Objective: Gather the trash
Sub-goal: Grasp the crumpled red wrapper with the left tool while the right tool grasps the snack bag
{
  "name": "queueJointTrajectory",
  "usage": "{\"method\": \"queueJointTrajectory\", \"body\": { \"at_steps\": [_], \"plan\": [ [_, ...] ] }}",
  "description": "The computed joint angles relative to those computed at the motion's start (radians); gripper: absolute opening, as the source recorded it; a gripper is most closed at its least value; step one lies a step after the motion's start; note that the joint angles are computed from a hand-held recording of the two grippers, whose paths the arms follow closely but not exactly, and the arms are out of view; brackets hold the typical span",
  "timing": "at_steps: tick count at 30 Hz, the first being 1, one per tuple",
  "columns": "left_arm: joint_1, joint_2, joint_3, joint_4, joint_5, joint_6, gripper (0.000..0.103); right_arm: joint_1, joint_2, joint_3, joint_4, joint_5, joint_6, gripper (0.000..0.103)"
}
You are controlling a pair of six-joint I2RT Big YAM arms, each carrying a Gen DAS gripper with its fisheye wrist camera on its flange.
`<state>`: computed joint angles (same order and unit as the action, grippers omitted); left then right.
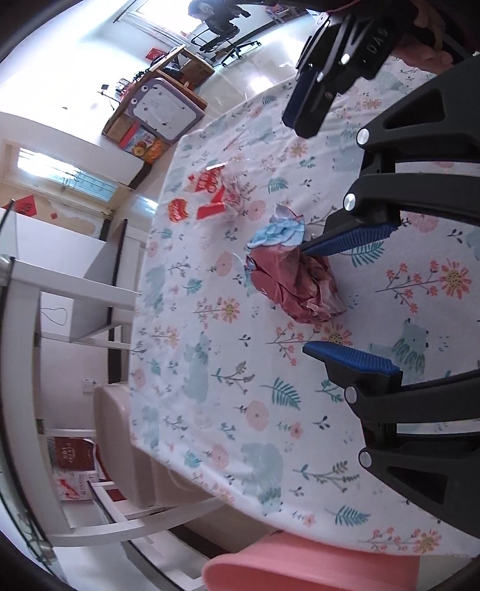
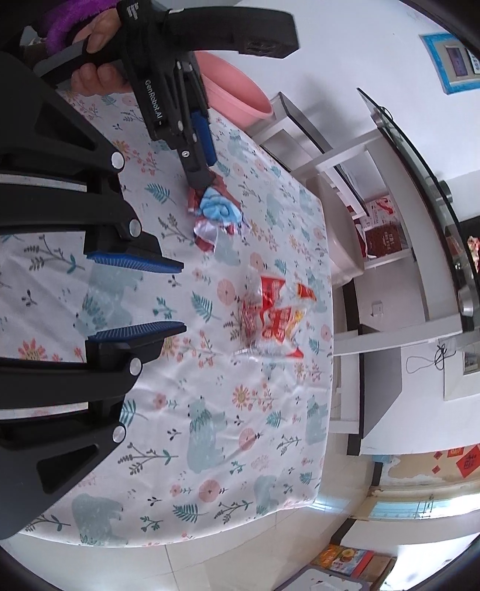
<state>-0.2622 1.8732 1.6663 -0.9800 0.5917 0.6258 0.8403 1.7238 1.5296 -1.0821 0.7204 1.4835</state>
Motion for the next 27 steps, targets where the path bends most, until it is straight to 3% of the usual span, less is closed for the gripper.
{"method": "queueJointTrajectory", "body": {
  "at_steps": [2,4,7,12,20,27],
  "plan": [
    [-0.004,0.015,0.016,-0.025,-0.004,-0.003,0.044,-0.004,-0.015,-0.025,0.027,-0.010,0.007,0.027],
    [-0.002,0.019,0.019,-0.024,0.006,-0.019,0.033,-0.008,-0.028,-0.045,0.050,-0.021,0.015,0.027],
    [-0.001,0.012,0.009,-0.012,0.010,-0.026,0.027,-0.012,-0.041,-0.063,0.069,-0.024,0.018,0.027],
    [0.003,-0.005,-0.016,0.013,0.016,-0.041,0.023,-0.020,-0.055,-0.079,0.077,-0.023,0.016,0.027],
    [0.002,-0.082,-0.132,0.160,-0.034,-0.041,0.023,-0.064,-0.100,-0.132,0.129,-0.033,0.015,0.027],
    [0.003,-0.089,-0.151,0.176,-0.059,-0.039,0.023,-0.121,-0.115,-0.148,0.202,-0.065,-0.043,0.027]
  ]
}}
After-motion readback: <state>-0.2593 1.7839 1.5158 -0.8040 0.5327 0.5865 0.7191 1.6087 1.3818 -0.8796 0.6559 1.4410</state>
